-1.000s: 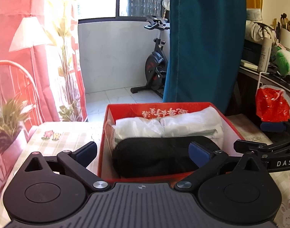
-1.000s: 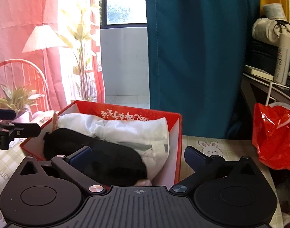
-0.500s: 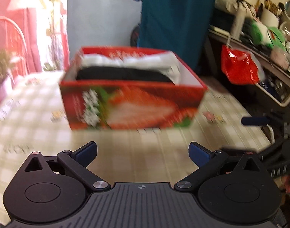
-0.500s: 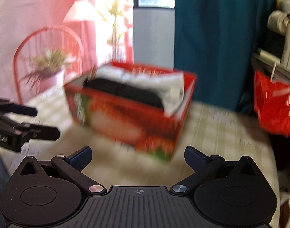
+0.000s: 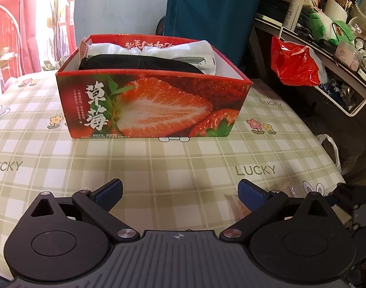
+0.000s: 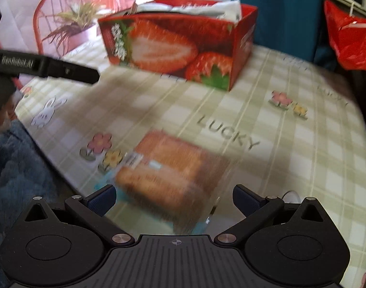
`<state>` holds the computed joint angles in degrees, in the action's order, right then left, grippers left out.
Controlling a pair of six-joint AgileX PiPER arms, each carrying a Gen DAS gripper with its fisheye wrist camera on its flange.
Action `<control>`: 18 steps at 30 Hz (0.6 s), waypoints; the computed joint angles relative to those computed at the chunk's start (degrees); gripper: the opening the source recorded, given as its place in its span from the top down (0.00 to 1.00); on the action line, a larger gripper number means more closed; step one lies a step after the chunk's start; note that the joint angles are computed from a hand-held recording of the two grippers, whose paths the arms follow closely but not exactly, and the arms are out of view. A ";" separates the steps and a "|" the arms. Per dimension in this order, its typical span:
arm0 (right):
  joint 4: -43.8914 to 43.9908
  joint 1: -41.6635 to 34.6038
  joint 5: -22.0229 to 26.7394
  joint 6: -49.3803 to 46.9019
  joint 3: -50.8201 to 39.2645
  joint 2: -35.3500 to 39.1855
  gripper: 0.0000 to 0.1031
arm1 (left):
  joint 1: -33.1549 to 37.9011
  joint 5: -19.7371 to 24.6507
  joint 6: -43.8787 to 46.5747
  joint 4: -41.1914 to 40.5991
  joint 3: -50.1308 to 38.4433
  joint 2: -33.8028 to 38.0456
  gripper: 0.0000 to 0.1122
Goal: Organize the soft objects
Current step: 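Move both grippers down to the plastic-wrapped bread packet on the table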
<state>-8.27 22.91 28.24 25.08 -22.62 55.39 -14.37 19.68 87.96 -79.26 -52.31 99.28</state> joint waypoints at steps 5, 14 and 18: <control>-3.05 1.47 -2.58 4.60 -0.11 4.42 0.07 | -0.10 0.53 -1.10 0.79 -0.41 0.37 0.10; -10.57 0.90 -12.38 11.12 -6.97 18.38 0.18 | 4.31 8.77 -5.11 4.20 -3.94 5.05 0.29; -16.60 1.37 -16.97 17.97 -10.73 25.08 0.20 | 5.95 10.27 -7.46 5.29 -6.49 8.21 0.35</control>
